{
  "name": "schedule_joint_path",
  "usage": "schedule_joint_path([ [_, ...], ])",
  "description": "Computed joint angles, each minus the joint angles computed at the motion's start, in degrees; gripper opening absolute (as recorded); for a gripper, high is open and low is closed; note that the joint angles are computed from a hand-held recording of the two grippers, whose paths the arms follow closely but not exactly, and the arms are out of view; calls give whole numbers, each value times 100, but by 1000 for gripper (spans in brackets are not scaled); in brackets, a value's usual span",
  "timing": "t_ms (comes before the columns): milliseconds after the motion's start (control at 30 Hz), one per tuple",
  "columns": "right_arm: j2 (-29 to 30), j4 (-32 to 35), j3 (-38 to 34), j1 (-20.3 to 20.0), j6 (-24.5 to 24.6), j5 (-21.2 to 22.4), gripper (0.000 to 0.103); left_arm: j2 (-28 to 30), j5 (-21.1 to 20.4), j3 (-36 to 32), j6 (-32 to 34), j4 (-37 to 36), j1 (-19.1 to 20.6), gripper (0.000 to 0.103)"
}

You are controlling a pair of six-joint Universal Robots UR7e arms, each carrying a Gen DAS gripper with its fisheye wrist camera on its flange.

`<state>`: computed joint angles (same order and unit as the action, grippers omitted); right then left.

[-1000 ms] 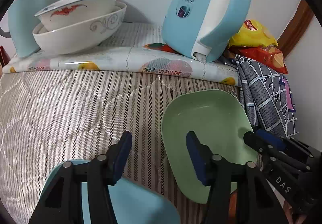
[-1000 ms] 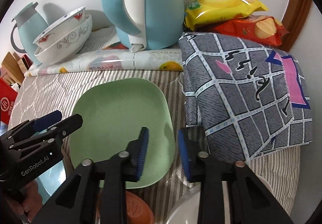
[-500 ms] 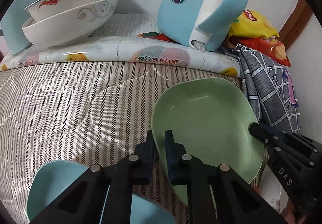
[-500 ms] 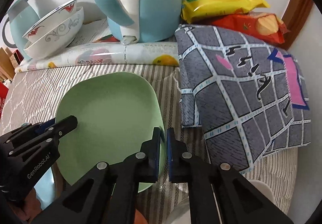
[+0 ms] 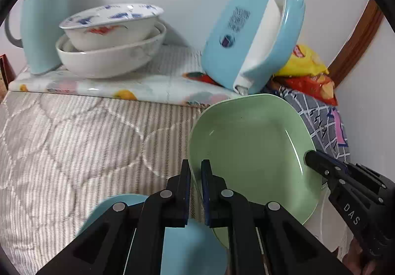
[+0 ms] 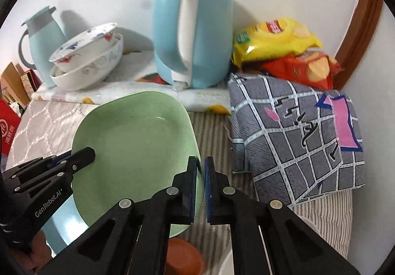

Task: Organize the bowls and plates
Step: 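Carry the green plate with the right gripper onto the blue plate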

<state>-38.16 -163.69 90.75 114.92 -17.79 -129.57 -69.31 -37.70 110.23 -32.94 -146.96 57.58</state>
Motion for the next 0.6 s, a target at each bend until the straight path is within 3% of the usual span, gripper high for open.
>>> schedule_joint_path([
  [600, -326, -327, 723, 497, 168, 81, 6, -1158, 430, 940, -742, 526, -568, 9],
])
